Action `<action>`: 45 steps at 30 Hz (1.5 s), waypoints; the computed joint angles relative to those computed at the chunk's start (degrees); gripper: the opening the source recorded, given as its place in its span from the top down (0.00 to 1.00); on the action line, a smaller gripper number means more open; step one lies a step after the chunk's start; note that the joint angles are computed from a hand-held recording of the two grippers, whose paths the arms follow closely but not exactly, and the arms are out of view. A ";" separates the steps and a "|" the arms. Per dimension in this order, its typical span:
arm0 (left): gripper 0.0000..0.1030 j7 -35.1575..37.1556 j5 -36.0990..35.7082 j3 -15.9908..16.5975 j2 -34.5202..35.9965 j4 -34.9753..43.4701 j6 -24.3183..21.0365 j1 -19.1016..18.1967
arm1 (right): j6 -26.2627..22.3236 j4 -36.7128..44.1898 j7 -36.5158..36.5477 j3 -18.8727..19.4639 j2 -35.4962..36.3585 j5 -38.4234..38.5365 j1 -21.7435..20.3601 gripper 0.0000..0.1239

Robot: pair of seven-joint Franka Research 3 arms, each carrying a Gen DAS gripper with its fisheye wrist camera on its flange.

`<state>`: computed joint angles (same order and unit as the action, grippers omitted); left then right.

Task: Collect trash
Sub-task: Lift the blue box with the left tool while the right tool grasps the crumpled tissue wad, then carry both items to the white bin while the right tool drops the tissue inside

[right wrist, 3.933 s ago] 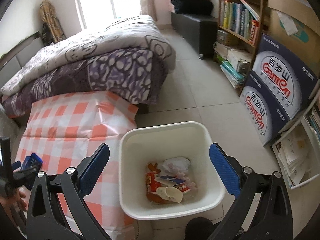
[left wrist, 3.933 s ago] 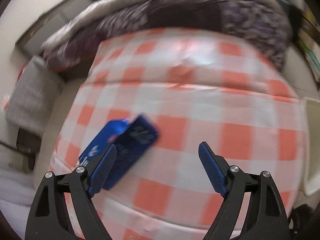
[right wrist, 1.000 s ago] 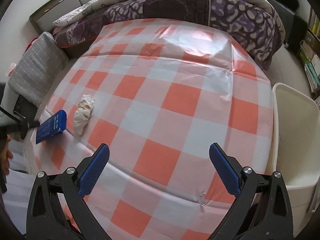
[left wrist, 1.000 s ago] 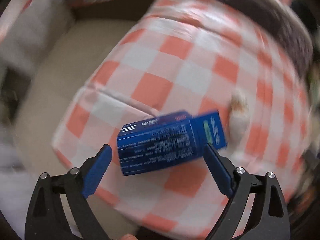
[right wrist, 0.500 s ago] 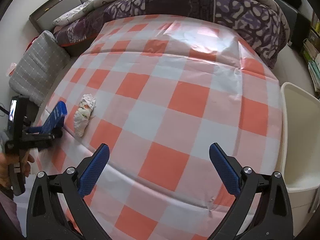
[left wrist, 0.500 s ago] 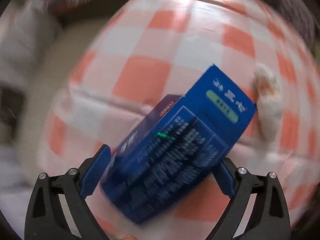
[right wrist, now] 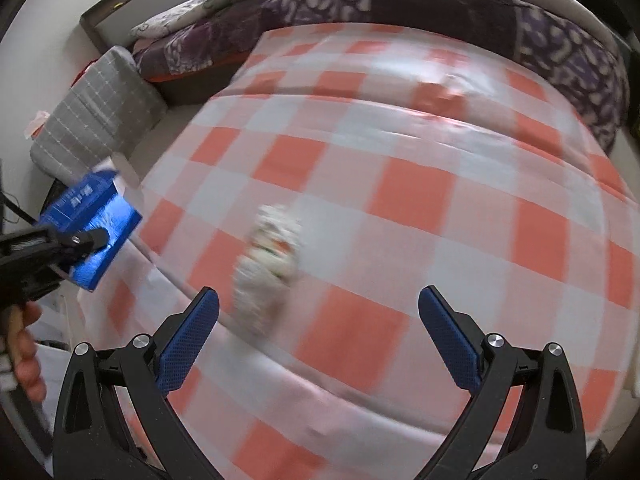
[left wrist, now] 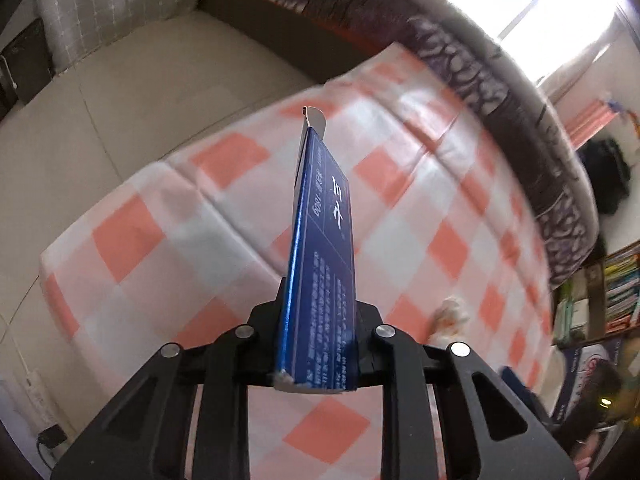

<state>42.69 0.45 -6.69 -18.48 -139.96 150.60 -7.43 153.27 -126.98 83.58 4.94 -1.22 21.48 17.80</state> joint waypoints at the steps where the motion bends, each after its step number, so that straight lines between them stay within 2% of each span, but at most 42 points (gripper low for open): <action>1: 0.78 0.57 -0.12 0.13 -0.04 0.32 -0.02 -0.23 | 0.26 1.05 2.33 0.38 1.21 -2.33 0.23 0.23; 5: 0.78 -1.92 2.32 -1.64 1.40 2.34 -0.83 0.37 | 2.60 3.14 7.23 0.66 4.18 -8.88 1.31 0.26; 7: 0.78 -2.43 3.04 -1.65 1.35 2.62 -1.44 0.40 | 2.55 4.39 7.63 0.62 5.67 -11.21 1.81 0.43; 8: 0.78 -2.71 3.80 -1.88 1.35 3.02 -2.07 0.49 | 1.46 5.24 7.55 0.60 6.42 -11.34 1.91 0.49; 9: 0.78 -3.61 4.77 -2.35 1.44 3.40 -2.45 0.68 | -0.82 6.48 7.47 0.55 7.43 -11.14 1.92 0.59; 10: 0.78 -4.13 5.33 -2.46 2.01 3.83 -2.28 0.76 | -0.82 6.53 8.92 0.15 7.70 -12.77 2.22 0.74; 11: 0.78 -4.35 5.53 -2.38 1.82 3.79 -2.26 0.68 | 0.80 5.80 10.28 -0.39 7.30 -14.70 2.69 0.75; 13: 0.78 -5.81 6.83 -2.84 1.31 3.88 -2.24 0.90 | 0.84 5.31 6.78 0.32 6.66 -10.41 1.63 0.75; 16: 0.78 -8.27 8.98 -3.45 0.22 3.88 -1.58 1.19 | 4.15 3.11 5.42 0.13 4.31 -9.19 1.24 0.75; 19: 0.78 -10.56 9.86 -3.69 -0.85 3.89 0.19 1.11 | 5.69 1.72 1.47 -0.04 1.13 -4.60 0.36 0.75; 26: 0.78 -15.22 14.79 -6.21 -0.53 7.43 -0.10 0.87 | 9.95 -2.51 -5.27 -1.53 -7.48 -1.96 -1.14 0.75; 38: 0.78 -24.91 27.67 -11.24 3.28 15.46 -3.97 -1.53 | 9.24 -7.58 -16.05 -7.66 -17.24 7.23 -3.45 0.75; 43: 0.77 -27.27 32.97 -12.59 6.58 19.95 -6.31 -3.97 | 13.09 -11.88 -19.69 -9.57 -19.93 8.84 -6.00 0.75; 45: 0.77 -28.00 34.86 -12.85 7.85 21.58 -6.93 -5.02 | 9.79 -10.88 -18.07 -10.12 -19.51 8.16 -8.18 0.75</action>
